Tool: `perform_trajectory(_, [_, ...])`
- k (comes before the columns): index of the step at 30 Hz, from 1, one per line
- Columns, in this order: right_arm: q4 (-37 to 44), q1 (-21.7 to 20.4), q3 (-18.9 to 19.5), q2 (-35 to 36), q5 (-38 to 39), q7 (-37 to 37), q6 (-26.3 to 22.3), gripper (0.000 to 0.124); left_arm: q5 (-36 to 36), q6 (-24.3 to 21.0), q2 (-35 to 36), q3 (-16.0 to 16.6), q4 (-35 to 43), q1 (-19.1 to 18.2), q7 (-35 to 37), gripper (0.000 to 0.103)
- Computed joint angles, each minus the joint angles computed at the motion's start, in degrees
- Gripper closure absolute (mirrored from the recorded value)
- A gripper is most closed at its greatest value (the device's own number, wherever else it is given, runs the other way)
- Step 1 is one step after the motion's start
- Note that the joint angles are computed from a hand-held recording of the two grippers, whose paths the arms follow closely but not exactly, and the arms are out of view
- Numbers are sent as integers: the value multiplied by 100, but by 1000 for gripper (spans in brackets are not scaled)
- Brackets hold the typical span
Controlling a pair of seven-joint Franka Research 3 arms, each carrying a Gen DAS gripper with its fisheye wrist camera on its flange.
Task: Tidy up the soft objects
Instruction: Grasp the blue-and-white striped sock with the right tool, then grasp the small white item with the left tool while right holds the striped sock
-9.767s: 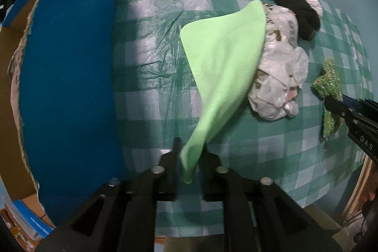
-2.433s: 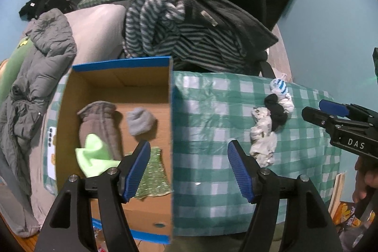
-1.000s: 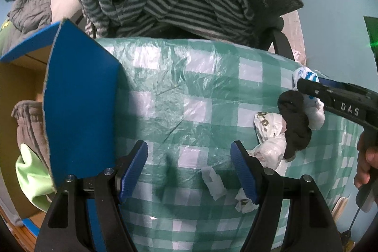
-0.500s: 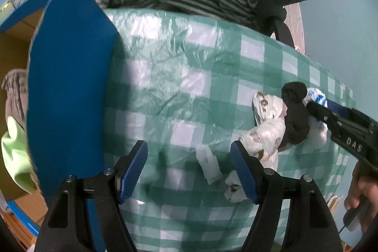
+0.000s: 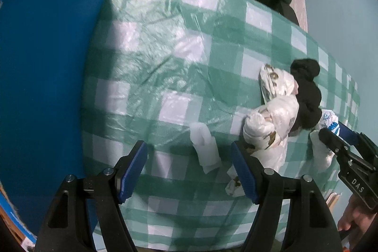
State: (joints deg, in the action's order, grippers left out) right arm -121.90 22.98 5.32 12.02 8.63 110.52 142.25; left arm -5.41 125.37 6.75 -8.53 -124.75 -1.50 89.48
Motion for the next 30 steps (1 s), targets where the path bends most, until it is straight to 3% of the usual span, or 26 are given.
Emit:
perform_trajectory(6, [-154, 57, -3, -106, -111, 201, 59, 67, -174, 105, -92, -15, -203, 5, 97, 31])
perform_trajectory(11, [-292, 78, 15, -191, -184, 288, 102, 65, -160, 243, -126, -20, -317, -26, 176, 52])
perform_trajectory(16, [-421, 85, 38, -249, -221, 288, 144, 65, -283, 283, -157, -15, -349, -26, 315, 79])
perform_trajectory(18, [-507, 79, 48, -287, -195, 262, 245, 65, -336, 285, -150, -26, -344, -36, 370, 85])
perform_trajectory(22, [-680, 83, 52, -374, -219, 279, 448, 74, -163, 469, -238, -49, -452, -108, 396, 87])
perform_trajectory(30, [-942, 77, 103, -708, -227, 318, 598, 76, -156, 643, -661, 47, -788, -107, 548, 88])
